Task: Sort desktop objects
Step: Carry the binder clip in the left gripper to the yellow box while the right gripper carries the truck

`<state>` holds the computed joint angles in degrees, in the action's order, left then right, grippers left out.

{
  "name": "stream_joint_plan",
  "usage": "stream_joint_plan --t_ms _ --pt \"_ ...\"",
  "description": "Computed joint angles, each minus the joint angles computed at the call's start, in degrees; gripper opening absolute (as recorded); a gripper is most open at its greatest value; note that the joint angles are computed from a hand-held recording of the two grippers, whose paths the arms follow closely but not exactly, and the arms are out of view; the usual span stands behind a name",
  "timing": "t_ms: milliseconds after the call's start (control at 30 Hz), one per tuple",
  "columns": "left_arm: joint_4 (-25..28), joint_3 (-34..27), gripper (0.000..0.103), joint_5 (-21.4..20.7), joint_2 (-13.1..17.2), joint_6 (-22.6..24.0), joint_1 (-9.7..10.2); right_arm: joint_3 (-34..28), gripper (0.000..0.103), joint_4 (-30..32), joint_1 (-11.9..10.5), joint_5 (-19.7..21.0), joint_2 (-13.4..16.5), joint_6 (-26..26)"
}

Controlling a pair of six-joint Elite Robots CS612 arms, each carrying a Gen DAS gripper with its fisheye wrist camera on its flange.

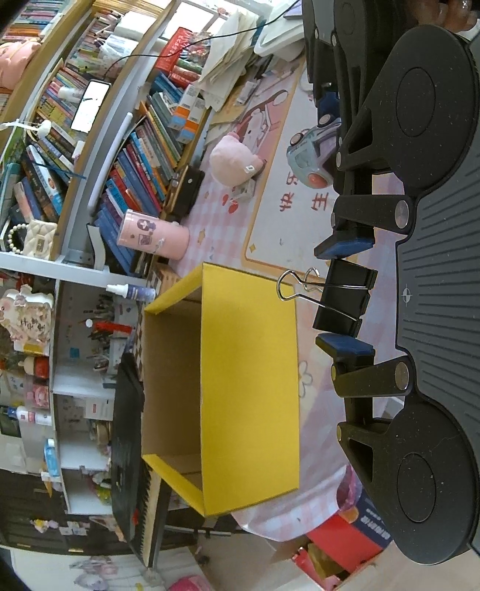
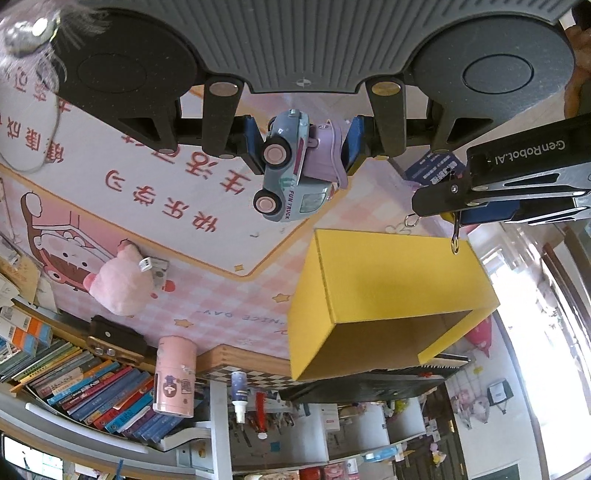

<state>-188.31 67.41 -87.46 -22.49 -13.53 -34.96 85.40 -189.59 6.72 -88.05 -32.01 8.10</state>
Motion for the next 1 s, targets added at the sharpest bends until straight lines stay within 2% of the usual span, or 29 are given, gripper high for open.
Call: stream_joint_plan --t_ms 400,1000 --pt "-2.70 3.66 0.042 -0.31 -1.28 -0.12 1.20 -0.50 0.042 0.25 1.88 -0.46 0.31 0.08" --pt "-5.04 6.70 0.042 1.91 -2.47 -2.60 1.94 -1.97 0.042 2.05 3.29 1.49 0.64 -3.48"
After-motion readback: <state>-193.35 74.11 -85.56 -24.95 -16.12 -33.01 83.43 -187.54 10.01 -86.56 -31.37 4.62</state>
